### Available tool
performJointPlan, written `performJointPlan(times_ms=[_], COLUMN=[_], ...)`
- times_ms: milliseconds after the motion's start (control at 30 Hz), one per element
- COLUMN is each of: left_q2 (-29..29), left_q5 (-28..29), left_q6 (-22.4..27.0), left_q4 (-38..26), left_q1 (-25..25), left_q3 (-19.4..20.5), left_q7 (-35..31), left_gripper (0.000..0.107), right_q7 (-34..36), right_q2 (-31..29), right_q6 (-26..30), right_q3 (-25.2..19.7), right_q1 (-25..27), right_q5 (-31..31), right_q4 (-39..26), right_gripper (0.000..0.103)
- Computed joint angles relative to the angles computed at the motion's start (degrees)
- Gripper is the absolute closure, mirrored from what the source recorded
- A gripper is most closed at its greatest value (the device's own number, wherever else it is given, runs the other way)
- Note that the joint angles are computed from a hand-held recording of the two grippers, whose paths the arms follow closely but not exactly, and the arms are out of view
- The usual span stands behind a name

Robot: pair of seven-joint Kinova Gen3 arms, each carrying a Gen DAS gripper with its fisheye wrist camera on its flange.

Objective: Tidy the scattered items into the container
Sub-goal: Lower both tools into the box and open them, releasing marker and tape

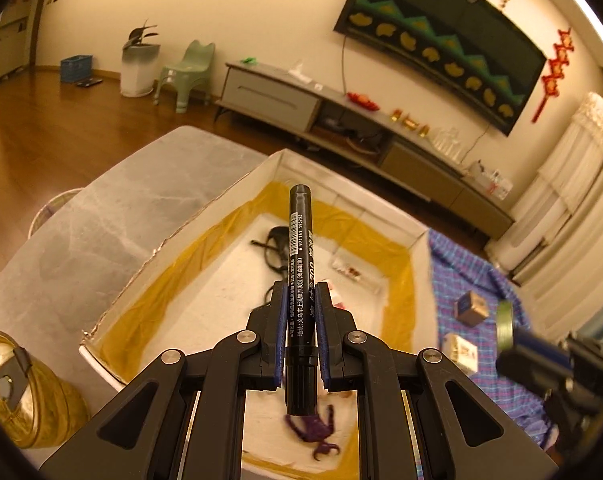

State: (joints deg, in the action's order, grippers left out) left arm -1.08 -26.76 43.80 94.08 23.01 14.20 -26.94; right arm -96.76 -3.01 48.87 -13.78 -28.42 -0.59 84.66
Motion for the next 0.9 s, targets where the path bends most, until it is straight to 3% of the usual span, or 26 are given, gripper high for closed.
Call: performJointPlan(times_ms=[300, 567, 600, 633, 667, 900], left_q2=[4.31, 6.79, 6.97, 6.99, 6.92, 6.8], left_q5=[0.65, 1.16, 1.41, 1.88, 2.41, 2.5], left_q6=[6.26, 8.87, 8.9, 8.6, 8.34, 8.68], left_q4=[-3.25, -5.12, -5.25, -5.29, -5.24, -5.49], left_q1=[0.85, 1.79, 1.79, 1.71, 1.57, 1.47], left_q3=[-2.15, -4.23, -4.48, -4.68, -4.89, -5.28], left_q7=[-2.29, -3.0, -2.83, -2.81, -2.7, -1.49], left_gripper=[0.094, 0.094, 0.088, 0.072, 0.068, 0.065], right_q7=[3.68, 3.07, 3.36, 3.55, 3.52, 3.78], right_q2=[12.99, 22.11, 23.27, 24.2, 24.96, 26.69], right_q6=[8.27, 14.07, 14.83, 15.14, 15.18, 15.18], right_q3=[2.83, 4.9, 5.03, 5.19, 5.44, 5.8], right_q1=[1.41, 0.14, 0.21, 0.32, 0.32, 1.31], right_q5=[-6.67, -3.11, -3.15, -3.23, -3.14, -4.02], right_q4=[-12.6, -22.34, -23.81, -24.96, -25.86, -27.39], right_gripper=[0.088, 0.087, 0.086, 0.083, 0.077, 0.075])
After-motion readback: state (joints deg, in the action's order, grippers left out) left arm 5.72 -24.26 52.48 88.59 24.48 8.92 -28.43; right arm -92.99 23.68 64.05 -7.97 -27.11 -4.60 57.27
